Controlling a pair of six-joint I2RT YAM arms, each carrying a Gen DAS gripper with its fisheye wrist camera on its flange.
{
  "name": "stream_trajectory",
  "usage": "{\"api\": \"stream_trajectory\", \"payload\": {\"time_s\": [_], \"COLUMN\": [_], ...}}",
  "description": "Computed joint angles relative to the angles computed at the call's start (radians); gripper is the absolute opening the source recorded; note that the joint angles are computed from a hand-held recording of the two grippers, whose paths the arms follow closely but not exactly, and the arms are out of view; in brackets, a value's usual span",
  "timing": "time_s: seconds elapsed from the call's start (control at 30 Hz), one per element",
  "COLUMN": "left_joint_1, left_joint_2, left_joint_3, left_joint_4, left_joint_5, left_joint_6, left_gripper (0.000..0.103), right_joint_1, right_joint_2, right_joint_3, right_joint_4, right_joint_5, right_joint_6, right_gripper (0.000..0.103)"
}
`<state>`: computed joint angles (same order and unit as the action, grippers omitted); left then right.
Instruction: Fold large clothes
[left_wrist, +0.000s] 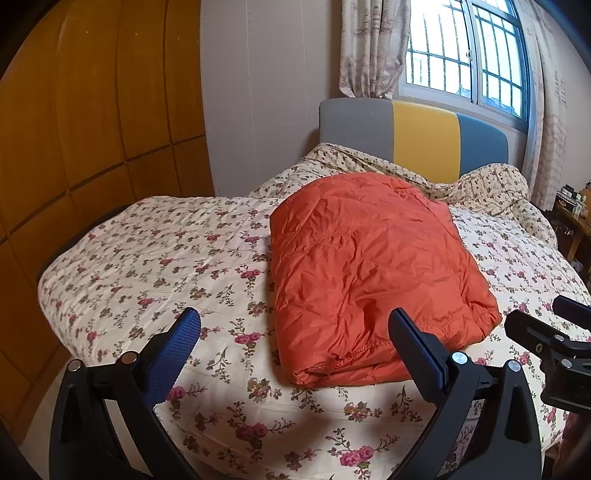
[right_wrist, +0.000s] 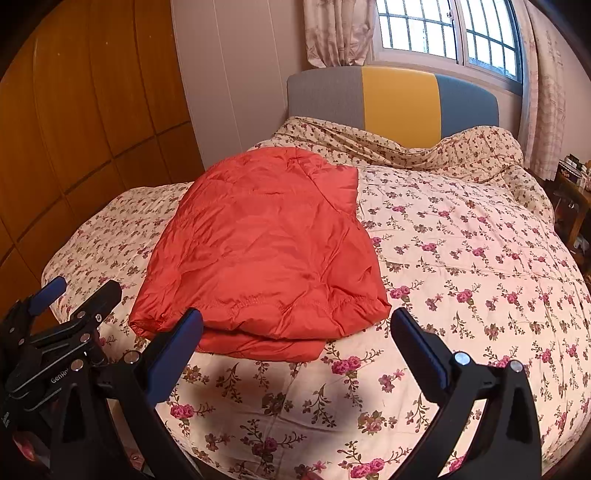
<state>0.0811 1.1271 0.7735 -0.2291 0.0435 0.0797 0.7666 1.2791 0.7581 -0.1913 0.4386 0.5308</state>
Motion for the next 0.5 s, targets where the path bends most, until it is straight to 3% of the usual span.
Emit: {"api": "stream_trajectory", "payload": {"time_s": [0.5], "left_joint_1": [0.006], "left_joint_2": [0.039], "left_joint_3": [0.017], "left_joint_4": [-0.008], "left_joint_5": [0.026], "left_joint_6": [-0.007], "left_gripper": [0.100], "right_joint_1": [-0.037], "right_joint_2": [0.037], "right_joint_3": [0.007], "right_joint_4": [0.014], "right_joint_5": [-0.050], "right_joint_6": [0.002], "right_gripper": [0.101]}}
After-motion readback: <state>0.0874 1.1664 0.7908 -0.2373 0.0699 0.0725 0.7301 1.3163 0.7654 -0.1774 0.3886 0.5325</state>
